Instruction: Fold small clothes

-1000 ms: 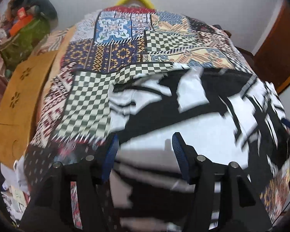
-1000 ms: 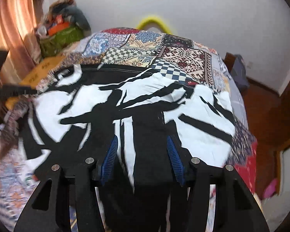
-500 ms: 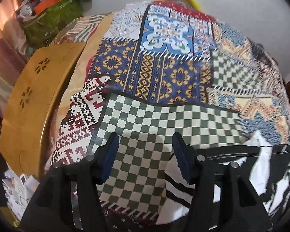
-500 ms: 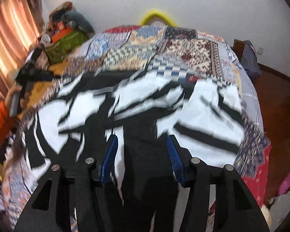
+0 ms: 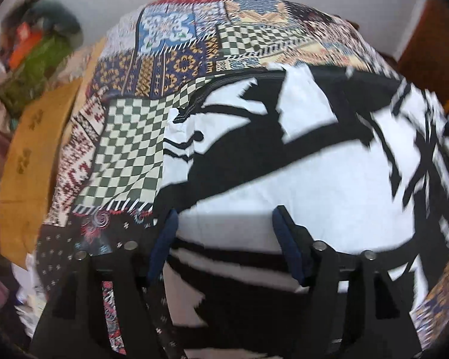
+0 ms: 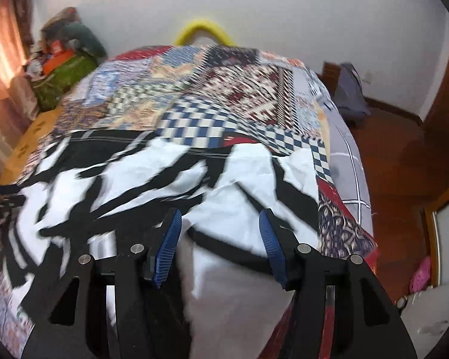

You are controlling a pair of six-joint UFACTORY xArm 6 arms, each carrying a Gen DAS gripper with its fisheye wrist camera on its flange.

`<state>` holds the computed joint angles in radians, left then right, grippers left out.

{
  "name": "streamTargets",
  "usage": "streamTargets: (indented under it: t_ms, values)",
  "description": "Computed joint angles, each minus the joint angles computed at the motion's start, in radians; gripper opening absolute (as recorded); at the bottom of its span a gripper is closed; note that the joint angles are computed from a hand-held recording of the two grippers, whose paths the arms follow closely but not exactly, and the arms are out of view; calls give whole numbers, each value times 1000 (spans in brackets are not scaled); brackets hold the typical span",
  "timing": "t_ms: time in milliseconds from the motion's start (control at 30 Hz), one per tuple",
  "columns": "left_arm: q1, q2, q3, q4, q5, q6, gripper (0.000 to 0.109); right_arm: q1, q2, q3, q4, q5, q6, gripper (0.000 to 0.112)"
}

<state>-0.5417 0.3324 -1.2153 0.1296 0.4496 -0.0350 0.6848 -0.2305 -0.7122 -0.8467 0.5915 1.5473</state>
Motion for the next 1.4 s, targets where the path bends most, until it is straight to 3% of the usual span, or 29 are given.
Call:
streamTargets:
  t_ms: [133,267,500,733,867,1133,1300,1400]
  values:
    - [-8,-40,79,119,-43,-80,74,90,-16,6,-34,2,39,50]
    - [9,-62,134,189,-79,-143,82,139,23,27,23,-29,44,50]
    - [57,-152,278,286,-154,-229,85,219,5,67,57,57,76,50]
    - [116,-220,351,347,-121,-304,85,273,-72,105,130,149,92,50]
    - [145,-282,388,398,-103,-353,85,321,-94,73,140,254,94,50]
    - [128,-462,485,64,-116,-200,85,374,-67,-72,-2,334,128,51]
    - [51,-492,500,-119,-86,-130,86,369,40,-191,-110,259,140,56]
    - [11,-477,488,-333,-42,7,86,340,107,-227,-125,163,140,57]
